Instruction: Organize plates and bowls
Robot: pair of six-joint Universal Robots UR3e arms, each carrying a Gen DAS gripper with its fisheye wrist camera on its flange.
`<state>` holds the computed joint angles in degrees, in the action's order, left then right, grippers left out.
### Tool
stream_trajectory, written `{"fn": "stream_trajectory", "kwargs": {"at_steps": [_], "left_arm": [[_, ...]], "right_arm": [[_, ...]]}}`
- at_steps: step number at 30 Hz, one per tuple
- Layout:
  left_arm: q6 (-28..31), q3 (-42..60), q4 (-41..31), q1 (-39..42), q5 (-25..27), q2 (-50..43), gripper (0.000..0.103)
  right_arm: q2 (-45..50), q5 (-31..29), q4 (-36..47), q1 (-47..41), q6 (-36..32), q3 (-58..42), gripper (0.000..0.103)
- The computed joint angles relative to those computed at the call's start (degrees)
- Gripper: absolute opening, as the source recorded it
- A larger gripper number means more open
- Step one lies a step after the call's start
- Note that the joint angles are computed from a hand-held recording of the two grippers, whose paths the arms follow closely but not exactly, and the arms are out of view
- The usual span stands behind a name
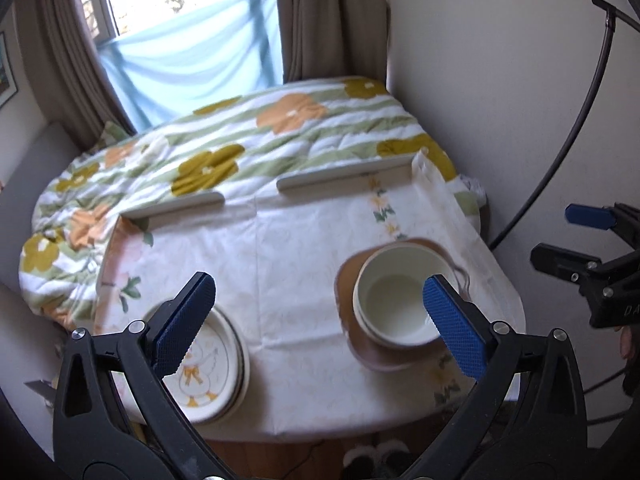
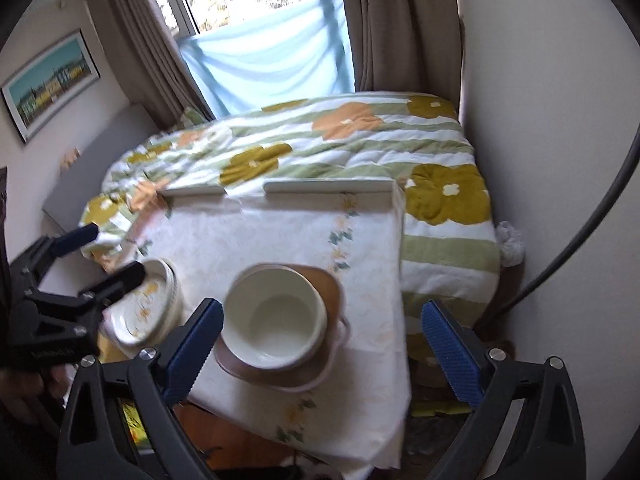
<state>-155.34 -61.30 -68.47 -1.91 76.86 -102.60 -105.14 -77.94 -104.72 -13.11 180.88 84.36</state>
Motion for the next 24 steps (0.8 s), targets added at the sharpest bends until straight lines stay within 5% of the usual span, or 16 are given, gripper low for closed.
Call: {"fn": "stream_trajectory", "kwargs": {"at_steps": [12, 16, 18, 21, 24], "left_arm": [[4.1, -6.0, -8.4, 0.5, 3.7, -3.1, 0.103], [4.7, 1.2, -13.1, -0.4, 4.5, -10.5, 0.098], [5.0, 5.4, -15.5, -0.9, 5.3, -14.6, 0.081], [5.7, 11.3, -20.2, -1.3, 5.3, -19.7, 0.073], [6.6, 15.4, -23.9, -1.5, 4.2, -22.9, 0.069]], "right_arm": [[-1.9, 0.1, 6.2, -1.6, -4.3, 8.4, 0.098], [3.7, 0.3, 5.8, -0.1, -2.6, 7.5, 0.08], [7.5, 0.0, 6.0, 1.3, -2.1, 5.9, 0.072], [12.6, 1.6, 7.4, 2.0, -2.1, 3.1, 0.057], [16.2, 0.5, 8.0, 3.8, -1.9, 1.0, 0.053]]}}
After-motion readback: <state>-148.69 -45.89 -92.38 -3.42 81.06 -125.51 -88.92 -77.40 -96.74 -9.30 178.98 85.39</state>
